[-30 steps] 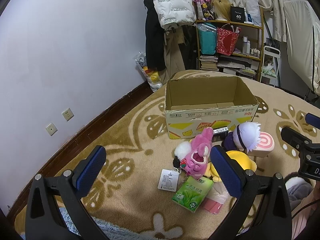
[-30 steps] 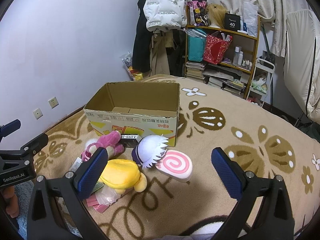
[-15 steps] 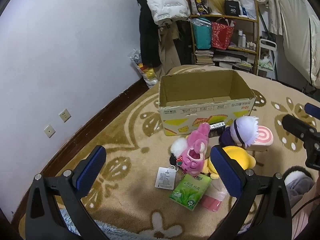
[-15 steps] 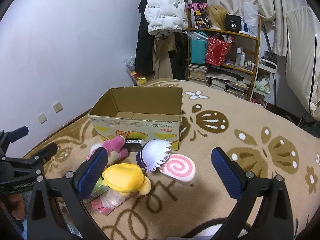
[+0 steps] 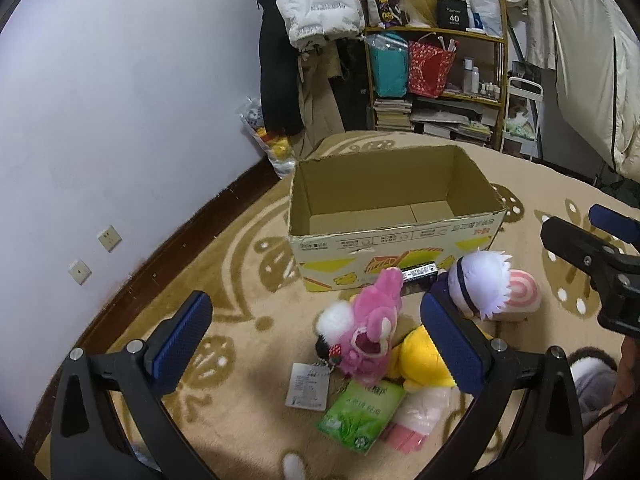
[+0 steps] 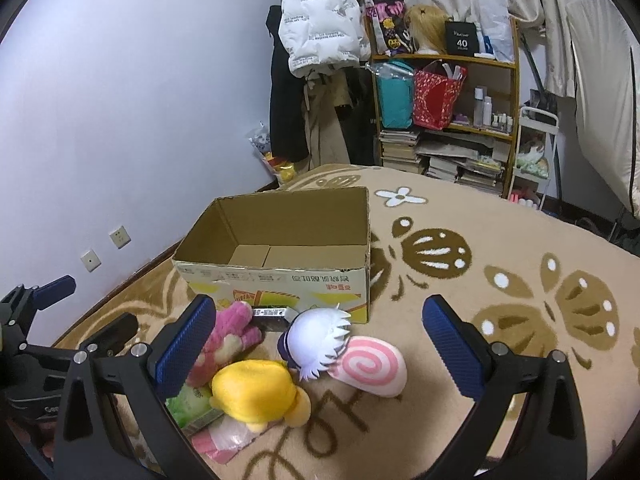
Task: Organize soft objects
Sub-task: 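Grasp the pink plush bear with the left tool while the right tool grasps the white-haired doll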
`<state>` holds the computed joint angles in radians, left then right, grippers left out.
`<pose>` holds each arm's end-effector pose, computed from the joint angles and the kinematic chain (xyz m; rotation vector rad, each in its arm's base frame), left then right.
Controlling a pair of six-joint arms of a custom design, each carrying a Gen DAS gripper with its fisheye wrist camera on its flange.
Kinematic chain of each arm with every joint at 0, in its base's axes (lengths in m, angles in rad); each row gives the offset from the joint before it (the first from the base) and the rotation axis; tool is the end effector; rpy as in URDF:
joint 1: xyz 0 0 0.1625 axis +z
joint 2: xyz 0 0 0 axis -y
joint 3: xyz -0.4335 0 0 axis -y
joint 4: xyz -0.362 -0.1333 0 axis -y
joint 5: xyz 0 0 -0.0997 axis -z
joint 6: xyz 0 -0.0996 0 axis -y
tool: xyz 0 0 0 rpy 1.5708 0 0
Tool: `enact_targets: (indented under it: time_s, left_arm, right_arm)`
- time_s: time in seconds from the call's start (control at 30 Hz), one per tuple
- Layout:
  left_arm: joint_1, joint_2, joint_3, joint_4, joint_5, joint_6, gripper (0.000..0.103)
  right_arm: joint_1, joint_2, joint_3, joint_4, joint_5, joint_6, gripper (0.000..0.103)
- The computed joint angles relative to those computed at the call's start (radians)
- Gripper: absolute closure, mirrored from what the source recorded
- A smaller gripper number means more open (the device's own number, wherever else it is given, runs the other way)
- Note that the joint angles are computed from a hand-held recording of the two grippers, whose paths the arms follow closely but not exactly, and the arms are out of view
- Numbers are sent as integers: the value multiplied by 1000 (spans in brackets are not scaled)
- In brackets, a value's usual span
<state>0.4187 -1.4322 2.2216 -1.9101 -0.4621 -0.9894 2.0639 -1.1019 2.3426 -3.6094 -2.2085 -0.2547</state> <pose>-0.2616 -0.3599 0.2515 0.4639 2.0536 -0.9037 0.2735 -0.3527 0.2223 0.5636 -2.3475 1.0947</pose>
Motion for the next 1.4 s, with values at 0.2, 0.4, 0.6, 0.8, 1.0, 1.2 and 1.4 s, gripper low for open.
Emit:
enact_targets:
  time_s: [0.2,0.4,0.6,0.8,1.0,1.2,1.4]
  left_arm:
    - [75,57,-14,-143,-31,116,0]
    - [142,111,-34,-249,-88,209,0]
    - [195,159,-53,-304,-139,268,0]
    - [240,203,-74,-311,-165,276,0]
    - [275,216,-83,-283,-200,262,0]
    - [309,232,-88,-300,-235,268,0]
    - [327,255,-94,-303,-245,279,15]
  right_arm:
    - [-27,21,-35,49,13,0,0]
    - [-57,6,-53,152,28,62,3]
    - [-100,12,-84,236,59,93,10]
    - [-141,38,-118,350,82,146,16]
    - [-157,70,-135,413,68,162,17]
    - [-169,81,-137,428,106,169,24]
    - [-163,116,-153,424,87,159,32]
